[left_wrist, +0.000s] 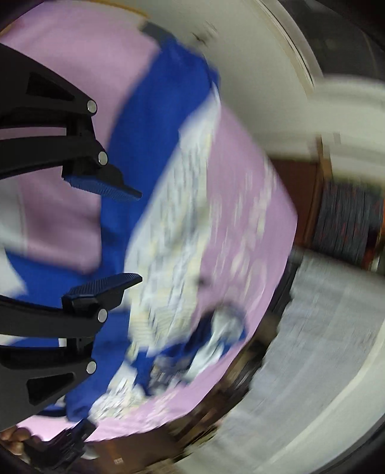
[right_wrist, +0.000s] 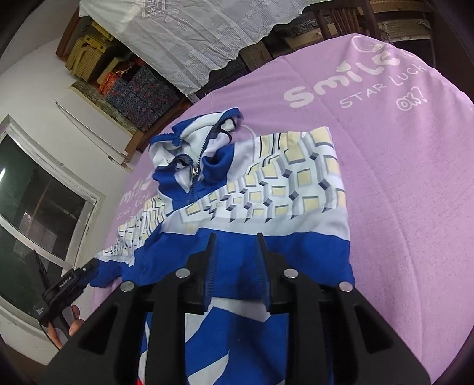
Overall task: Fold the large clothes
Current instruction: 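Grasp the blue sleeve cuff with the left gripper and carry it across the body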
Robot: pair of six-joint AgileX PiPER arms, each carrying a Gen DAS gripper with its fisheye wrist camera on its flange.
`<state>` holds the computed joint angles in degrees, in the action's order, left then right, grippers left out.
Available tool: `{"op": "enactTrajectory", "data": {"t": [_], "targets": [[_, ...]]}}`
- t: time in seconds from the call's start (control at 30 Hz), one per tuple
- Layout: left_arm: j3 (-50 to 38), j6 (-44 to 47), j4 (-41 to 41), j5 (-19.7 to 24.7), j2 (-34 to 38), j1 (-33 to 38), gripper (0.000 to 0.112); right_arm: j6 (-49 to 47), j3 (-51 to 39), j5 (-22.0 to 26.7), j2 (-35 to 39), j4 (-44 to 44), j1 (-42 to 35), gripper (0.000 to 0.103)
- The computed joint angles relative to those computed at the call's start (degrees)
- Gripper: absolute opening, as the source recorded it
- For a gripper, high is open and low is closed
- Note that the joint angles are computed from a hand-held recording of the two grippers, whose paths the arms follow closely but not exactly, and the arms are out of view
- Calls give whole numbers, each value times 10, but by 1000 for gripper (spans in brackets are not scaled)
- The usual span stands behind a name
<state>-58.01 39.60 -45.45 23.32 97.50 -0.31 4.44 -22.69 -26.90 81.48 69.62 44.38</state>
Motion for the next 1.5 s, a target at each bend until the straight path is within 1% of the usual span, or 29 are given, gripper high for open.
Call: {"op": "enactTrajectory", "data": {"t": [0.07,0.1,0.23,0.33,0.47,0.57,0.63,0.7,0.8,0.87,0.93,0.97,1.0,1.07,1.1,1.13,1.2,1.27,1.37,1.47,1.5], "targets": [[-5,-15,4,19,3,51,53,-3,4,-10,-6,13,13,33],[-12,-19,0,36,10,83,53,-3,6,-13,-8,19,19,33],[-42,-36,-6,94,50,172,53,28,18,-16,-15,1,20,35],[-72,-42,-23,129,85,208,53,43,22,-18,-15,-7,18,37],[-101,-58,-37,140,107,210,53,75,23,-9,-5,-40,5,38],[-124,-79,-35,135,120,193,53,87,23,-5,2,-52,-1,38],[-153,-116,-21,130,143,172,53,102,24,-3,7,-66,-6,38],[-157,-139,-12,99,148,160,53,111,27,-1,9,-77,-13,38],[-154,-111,-54,90,153,161,52,129,30,0,14,-94,-19,38],[-137,-52,-116,86,152,169,51,130,29,2,17,-97,-21,38],[-134,-31,-137,85,153,175,41,135,26,5,23,-107,-24,38],[-135,-26,-138,80,153,177,28,136,24,6,27,-109,-24,38],[-134,-28,-132,66,151,177,22,134,22,7,29,-108,-24,38],[-143,-16,-149,83,159,187,22,135,21,8,32,-112,-26,38],[-148,-16,-153,91,164,190,19,135,20,7,33,-112,-26,38],[-152,-22,-147,91,166,190,17,135,20,7,35,-113,-26,38],[-156,-23,-138,90,166,187,7,139,20,8,36,-116,-27,38],[-152,-19,-132,81,160,182,5,145,21,9,35,-121,-29,38],[-131,-20,-102,39,132,160,4,159,26,10,33,-135,-34,38],[-111,-49,-45,-8,101,127,4,176,31,10,30,-150,-38,38],[-105,-70,-12,-25,90,112,4,186,34,10,29,-160,-41,38]]}}
